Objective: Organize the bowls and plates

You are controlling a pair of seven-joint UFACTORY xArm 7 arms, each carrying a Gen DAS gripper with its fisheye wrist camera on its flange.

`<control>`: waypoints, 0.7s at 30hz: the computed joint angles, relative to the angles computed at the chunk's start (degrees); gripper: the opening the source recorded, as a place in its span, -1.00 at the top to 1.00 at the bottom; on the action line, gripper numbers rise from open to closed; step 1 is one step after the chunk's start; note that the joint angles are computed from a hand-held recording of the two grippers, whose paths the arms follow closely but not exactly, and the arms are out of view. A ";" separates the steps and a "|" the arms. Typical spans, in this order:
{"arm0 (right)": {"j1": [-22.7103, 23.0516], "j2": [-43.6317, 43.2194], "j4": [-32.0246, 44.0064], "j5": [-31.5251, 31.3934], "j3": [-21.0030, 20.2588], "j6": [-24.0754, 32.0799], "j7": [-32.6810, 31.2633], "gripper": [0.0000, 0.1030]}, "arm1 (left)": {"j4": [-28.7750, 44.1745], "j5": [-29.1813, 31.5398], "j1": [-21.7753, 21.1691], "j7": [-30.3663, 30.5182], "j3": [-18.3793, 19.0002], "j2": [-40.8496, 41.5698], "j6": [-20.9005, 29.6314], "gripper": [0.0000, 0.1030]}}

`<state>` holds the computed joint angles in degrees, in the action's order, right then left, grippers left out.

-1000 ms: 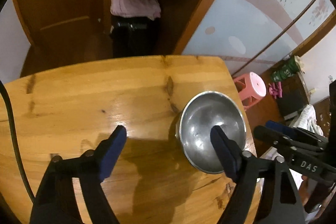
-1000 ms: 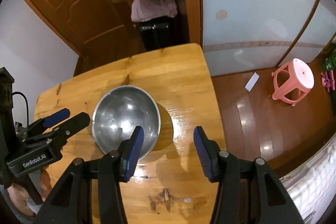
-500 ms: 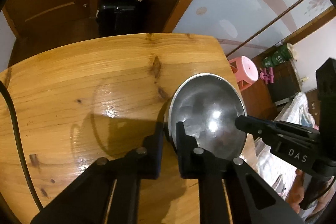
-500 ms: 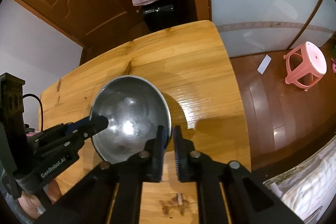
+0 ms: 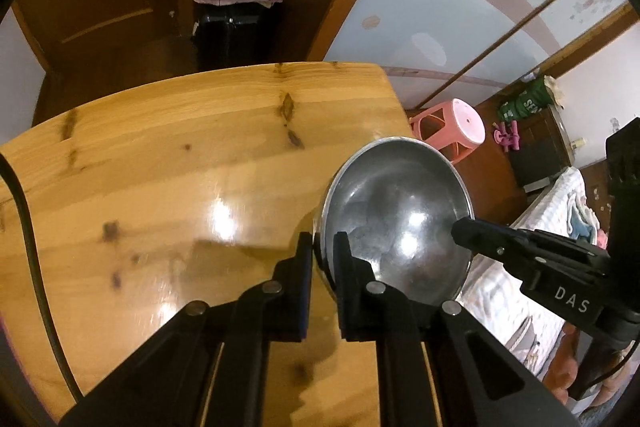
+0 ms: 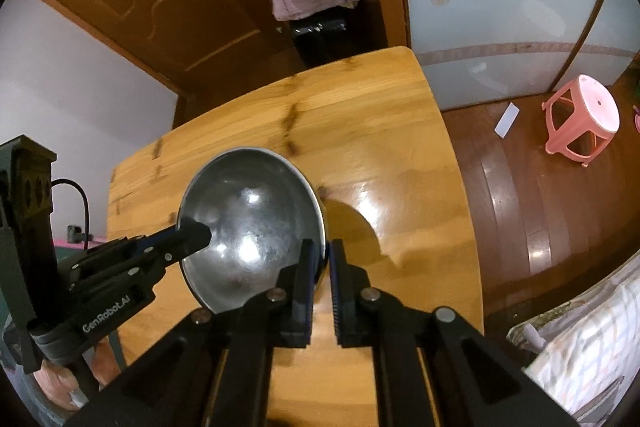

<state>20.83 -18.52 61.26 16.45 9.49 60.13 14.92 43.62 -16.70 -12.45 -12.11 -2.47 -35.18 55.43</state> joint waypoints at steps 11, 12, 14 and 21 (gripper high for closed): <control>3.61 -22.26 -4.85 1.34 2.98 9.16 6.01 0.86 | -0.64 1.25 -0.89 -9.52 -3.13 -25.00 20.57 0.84; 4.10 -24.11 -5.41 1.67 3.33 9.85 6.56 0.86 | -0.86 1.16 -1.10 -10.46 -3.55 -27.31 22.66 0.84; 4.97 -27.33 -6.49 2.23 4.06 11.23 7.57 0.86 | -1.44 0.80 -1.51 -12.16 -4.54 -31.09 26.01 0.84; 8.09 -38.55 -13.44 5.16 7.50 13.27 11.93 0.86 | -6.87 -2.00 -3.31 -18.12 -8.60 -46.29 35.90 0.84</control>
<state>28.92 -57.06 47.82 21.62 16.99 73.40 26.85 36.75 -18.70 -15.76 -30.23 -11.07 -81.47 91.33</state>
